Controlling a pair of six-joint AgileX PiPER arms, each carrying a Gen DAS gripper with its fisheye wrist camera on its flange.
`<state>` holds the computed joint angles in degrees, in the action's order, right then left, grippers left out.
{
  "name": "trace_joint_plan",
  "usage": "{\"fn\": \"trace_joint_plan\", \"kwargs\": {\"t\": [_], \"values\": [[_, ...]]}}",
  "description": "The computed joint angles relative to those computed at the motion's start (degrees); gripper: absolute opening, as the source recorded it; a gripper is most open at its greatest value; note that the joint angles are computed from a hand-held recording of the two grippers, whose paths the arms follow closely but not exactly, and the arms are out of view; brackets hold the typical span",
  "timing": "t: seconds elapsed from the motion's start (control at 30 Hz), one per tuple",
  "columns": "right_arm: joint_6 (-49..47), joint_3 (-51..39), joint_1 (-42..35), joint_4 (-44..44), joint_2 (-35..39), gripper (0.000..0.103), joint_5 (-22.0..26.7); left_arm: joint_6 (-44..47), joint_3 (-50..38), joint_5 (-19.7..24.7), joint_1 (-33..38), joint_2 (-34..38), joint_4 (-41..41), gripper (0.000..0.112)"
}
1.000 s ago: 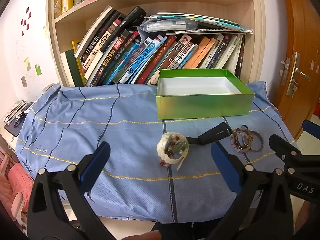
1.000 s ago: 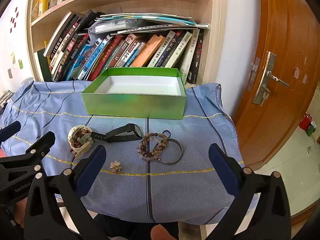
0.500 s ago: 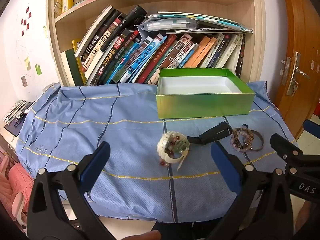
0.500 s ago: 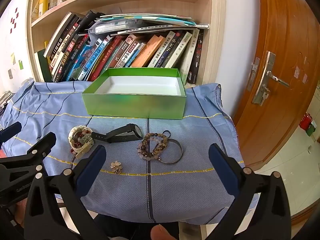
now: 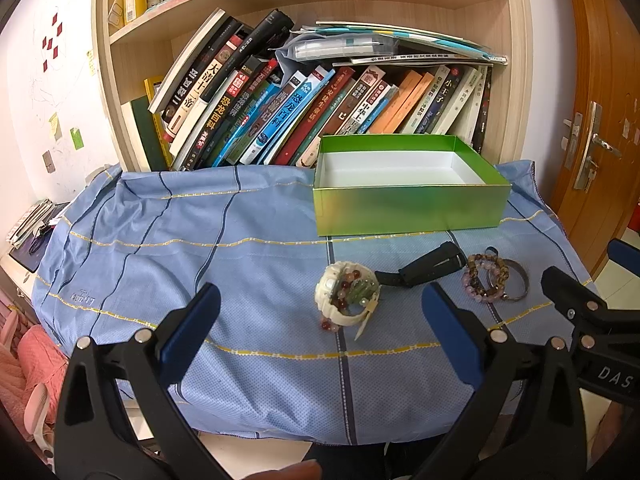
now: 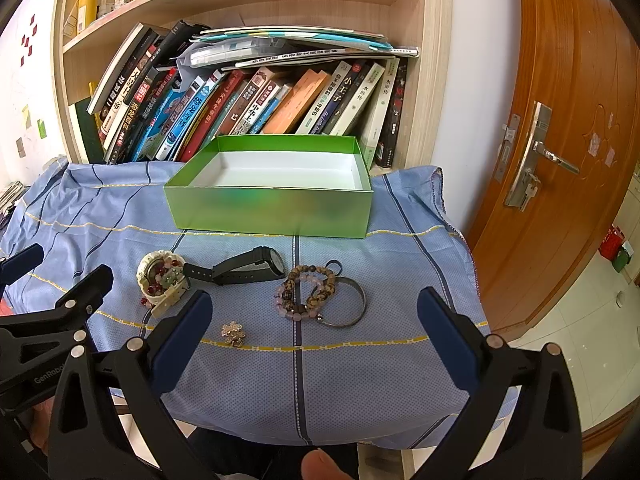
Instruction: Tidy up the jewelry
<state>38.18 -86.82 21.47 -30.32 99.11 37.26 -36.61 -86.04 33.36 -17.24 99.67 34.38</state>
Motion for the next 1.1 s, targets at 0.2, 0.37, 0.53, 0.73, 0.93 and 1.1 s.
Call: {"fn": "trace_joint_plan", "kwargs": {"t": [0.2, 0.37, 0.53, 0.73, 0.93, 1.1], "values": [[-0.07, -0.04, -0.04, 0.03, 0.01, 0.100, 0.00, 0.27, -0.36, 0.10, 0.07, 0.21, -0.20, 0.099], [-0.10, -0.10, -0.06, 0.08, 0.04, 0.100, 0.04, -0.99, 1.12, -1.46, 0.37, 0.42, 0.98, 0.099], [-0.16, -0.09, -0.08, 0.13, 0.04, 0.100, -0.03, -0.71, 0.65, -1.08, 0.32, 0.46, 0.71, 0.099], [-0.24, -0.23, -0.08, 0.15, 0.12, 0.100, -0.01, -0.44, 0.42, -0.96, 0.36, 0.58, 0.52, 0.099], [-0.15, -0.40, 0.00, 0.08, 0.22, 0.100, 0.10, -0.50, 0.68, -1.64, 0.81, 0.87, 0.69, 0.099], [-0.31, -0.58, -0.01, 0.23, 0.32, 0.100, 0.17, -1.39, 1.65, -2.49, 1.31, 0.62, 1.38, 0.099]]}}
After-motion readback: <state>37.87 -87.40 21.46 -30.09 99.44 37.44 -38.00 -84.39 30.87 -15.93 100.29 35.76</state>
